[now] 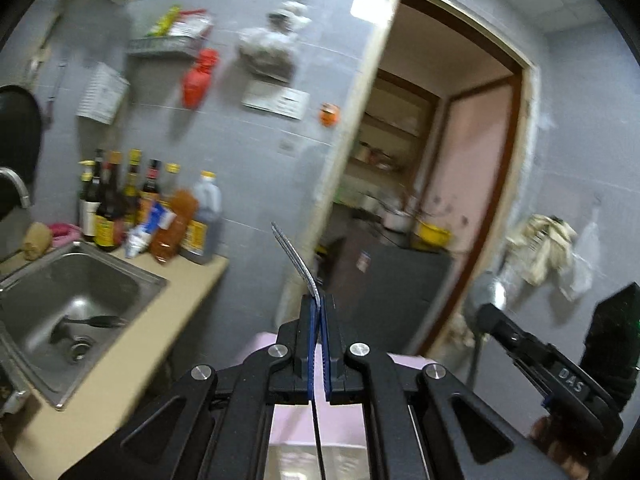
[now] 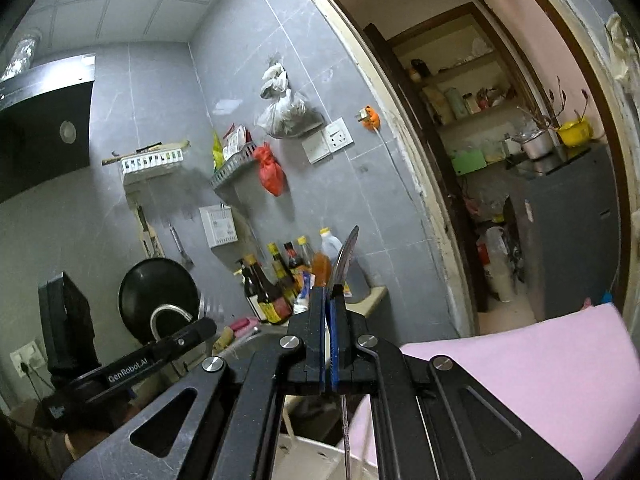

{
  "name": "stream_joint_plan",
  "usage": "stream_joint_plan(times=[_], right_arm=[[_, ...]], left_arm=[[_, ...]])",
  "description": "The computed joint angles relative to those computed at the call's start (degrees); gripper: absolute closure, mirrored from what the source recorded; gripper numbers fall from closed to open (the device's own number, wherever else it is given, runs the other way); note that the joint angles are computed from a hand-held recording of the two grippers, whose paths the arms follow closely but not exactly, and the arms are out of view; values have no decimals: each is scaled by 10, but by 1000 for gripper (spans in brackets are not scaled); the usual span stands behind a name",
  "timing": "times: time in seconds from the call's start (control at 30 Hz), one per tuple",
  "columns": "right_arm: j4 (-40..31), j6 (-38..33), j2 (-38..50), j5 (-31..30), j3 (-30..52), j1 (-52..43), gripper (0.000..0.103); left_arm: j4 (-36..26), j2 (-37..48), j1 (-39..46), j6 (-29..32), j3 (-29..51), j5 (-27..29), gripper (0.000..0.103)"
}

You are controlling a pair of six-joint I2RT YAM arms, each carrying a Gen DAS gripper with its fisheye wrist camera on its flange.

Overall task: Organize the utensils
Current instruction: 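Lift the fork and knife and carry both over the white caddy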

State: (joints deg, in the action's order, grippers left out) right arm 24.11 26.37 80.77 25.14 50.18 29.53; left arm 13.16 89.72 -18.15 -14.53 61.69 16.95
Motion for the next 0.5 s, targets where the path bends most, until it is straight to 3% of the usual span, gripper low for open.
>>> stream_joint_plan(times=[0.3,0.5], right_arm=[[155,32,120,75,-22,21,101],[201,49,169,113,-38,40,101]], left_arm=[[108,52,15,-20,-37,-48,100],[173,71,4,-37,-72,-76,100]])
